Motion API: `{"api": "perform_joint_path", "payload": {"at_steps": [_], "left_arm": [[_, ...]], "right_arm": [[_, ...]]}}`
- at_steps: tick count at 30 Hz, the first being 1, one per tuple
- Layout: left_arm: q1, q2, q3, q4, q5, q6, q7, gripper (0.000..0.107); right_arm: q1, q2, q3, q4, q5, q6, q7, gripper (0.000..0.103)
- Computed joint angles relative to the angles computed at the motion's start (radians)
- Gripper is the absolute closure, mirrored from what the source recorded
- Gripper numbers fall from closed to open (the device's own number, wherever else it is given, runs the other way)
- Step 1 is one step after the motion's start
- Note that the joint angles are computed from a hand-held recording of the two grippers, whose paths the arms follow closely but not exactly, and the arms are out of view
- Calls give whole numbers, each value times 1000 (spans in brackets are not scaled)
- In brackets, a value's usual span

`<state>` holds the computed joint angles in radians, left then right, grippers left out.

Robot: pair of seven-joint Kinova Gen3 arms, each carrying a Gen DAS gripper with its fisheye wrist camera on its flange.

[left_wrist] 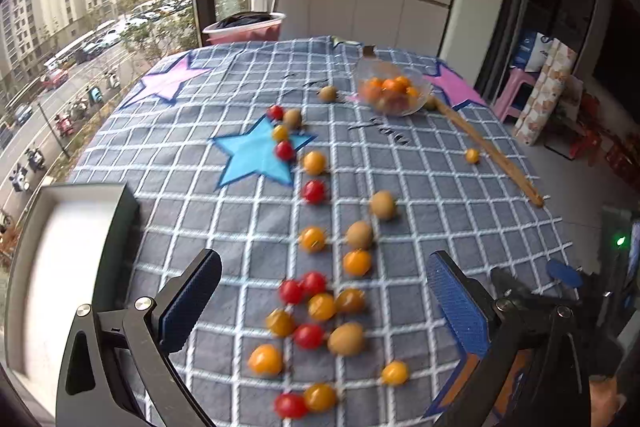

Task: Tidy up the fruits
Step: 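Move both tools over the scattered tomatoes and kiwis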

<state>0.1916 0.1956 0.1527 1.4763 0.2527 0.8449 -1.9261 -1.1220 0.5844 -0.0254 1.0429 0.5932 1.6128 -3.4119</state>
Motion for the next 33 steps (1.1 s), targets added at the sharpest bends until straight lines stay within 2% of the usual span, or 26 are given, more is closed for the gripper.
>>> {"api": "perform_joint_path", "payload": {"at_steps": [5,10,13,15,27,33], "left_arm": [[-15,-40,-40,97,-76,-15,25,4],[-47,-71,-43,192,-55,-48,-18,4],[-31,-66,-43,215,-99,-71,11,4],[-53,-89,-47,246,-75,-70,-23,4],[-60,-85,-50,266,-81,-96,-32,4],[-25,-73,-42,263,-146,-107,23,4]], "right_arm": [[-39,13,-6,-53,29,-18,36,0],[-42,31,-17,-104,-7,-76,107,0],[-48,67,-10,-171,-36,-55,175,0],[-54,88,3,-215,-51,-28,216,0],[-59,100,34,-238,-91,-58,251,0],[-59,106,37,-245,-99,-61,265,0]]}}
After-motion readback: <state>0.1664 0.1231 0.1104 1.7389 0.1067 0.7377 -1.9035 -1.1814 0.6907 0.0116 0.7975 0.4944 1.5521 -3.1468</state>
